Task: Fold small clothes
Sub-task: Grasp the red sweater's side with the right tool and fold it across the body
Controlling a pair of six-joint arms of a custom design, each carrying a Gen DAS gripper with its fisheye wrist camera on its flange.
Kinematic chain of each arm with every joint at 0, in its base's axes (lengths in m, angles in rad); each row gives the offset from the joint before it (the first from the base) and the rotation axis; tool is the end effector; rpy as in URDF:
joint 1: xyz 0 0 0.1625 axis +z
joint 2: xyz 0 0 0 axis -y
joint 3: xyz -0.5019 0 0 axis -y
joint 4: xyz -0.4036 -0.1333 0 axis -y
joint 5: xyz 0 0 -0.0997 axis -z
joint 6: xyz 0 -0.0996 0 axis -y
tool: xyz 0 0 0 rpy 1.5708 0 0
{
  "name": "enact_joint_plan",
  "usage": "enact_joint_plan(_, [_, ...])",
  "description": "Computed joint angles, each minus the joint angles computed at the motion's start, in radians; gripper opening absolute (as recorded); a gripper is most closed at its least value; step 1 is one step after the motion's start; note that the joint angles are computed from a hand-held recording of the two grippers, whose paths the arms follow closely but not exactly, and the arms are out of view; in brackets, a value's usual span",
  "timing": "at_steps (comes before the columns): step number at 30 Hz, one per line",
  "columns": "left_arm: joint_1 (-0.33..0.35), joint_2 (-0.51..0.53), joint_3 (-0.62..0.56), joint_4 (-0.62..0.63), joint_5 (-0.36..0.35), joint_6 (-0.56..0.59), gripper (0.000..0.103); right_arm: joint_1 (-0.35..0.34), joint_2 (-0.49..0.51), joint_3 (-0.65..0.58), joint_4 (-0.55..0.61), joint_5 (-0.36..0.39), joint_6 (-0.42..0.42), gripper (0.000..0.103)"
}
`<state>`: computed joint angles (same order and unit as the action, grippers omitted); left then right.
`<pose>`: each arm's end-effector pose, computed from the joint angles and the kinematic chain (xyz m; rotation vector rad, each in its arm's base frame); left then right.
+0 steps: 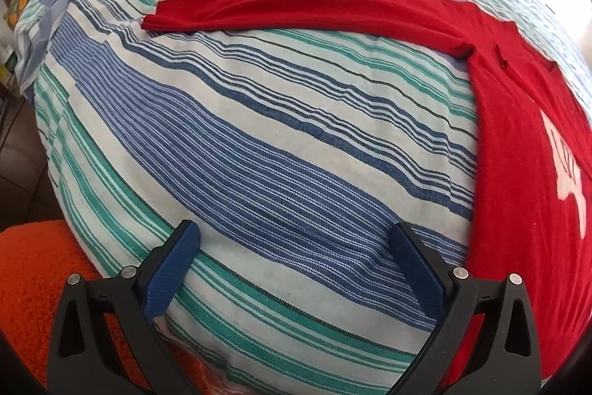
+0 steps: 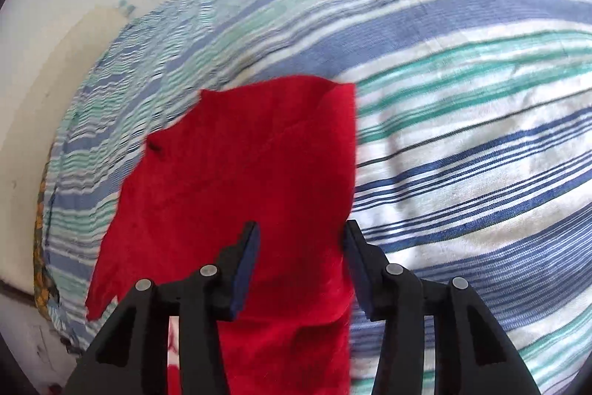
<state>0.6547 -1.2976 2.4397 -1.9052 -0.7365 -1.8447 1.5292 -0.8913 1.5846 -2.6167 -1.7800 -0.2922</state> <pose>-0.1307 -0.3614 0.1604 -0.5859 2.0597 -0.7454 0.0812 -0.7571 0.2380 0.3027 -2.8286 0.4501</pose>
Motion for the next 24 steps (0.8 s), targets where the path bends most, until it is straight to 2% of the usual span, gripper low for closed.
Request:
enact_joint_plan(3, [0.0,0.004,0.004,-0.009,0.002,0.004,0.102,0.003,-0.115,0.141,0.058,0.082,-0.153,0.046])
enact_joint_plan(4, [-0.001,0.006,0.006,-0.011,0.003,0.005,0.102,0.0,-0.152,0.201,0.064,0.069,-0.196,0.047])
enact_joint_plan(6, [-0.007,0.012,0.009,-0.01,0.004,0.004,0.102,-0.01,-0.205,0.337,0.015,-0.02,-0.255,0.047])
enact_joint_plan(8, [-0.014,0.022,0.011,-0.004,0.004,0.004,0.102,-0.054,-0.246,0.461,-0.046,-0.101,-0.291,0.047])
enact_joint_plan(10, [-0.021,0.035,0.011,0.008,0.006,0.001,0.102,-0.089,-0.31,0.577,-0.214,-0.068,-0.352,0.047])
enact_joint_plan(12, [-0.023,0.049,0.008,0.02,0.01,-0.004,0.102,-0.082,-0.35,0.623,-0.284,-0.094,-0.346,0.047])
enact_joint_plan(14, [-0.018,0.054,0.005,0.02,0.013,-0.005,0.103,-0.091,-0.407,0.655,-0.297,0.003,-0.332,0.047])
enact_joint_plan(16, [-0.014,0.055,0.004,0.019,0.013,-0.007,0.103,-0.087,-0.437,0.687,-0.311,0.049,-0.358,0.047])
enact_joint_plan(18, [-0.014,0.056,0.003,0.02,0.013,-0.011,0.103,-0.082,-0.426,0.703,-0.297,0.029,-0.391,0.051])
enact_joint_plan(20, [-0.017,0.057,0.005,0.021,0.014,-0.014,0.103,-0.081,-0.374,0.703,-0.258,-0.092,-0.362,0.055])
enact_joint_plan(21, [-0.02,0.056,0.008,0.022,0.017,-0.017,0.103,-0.083,-0.37,0.712,-0.273,-0.115,-0.358,0.055])
enact_joint_plan(24, [-0.032,0.059,0.016,0.023,0.023,-0.023,0.103,-0.077,-0.417,0.716,-0.284,-0.061,-0.379,0.054])
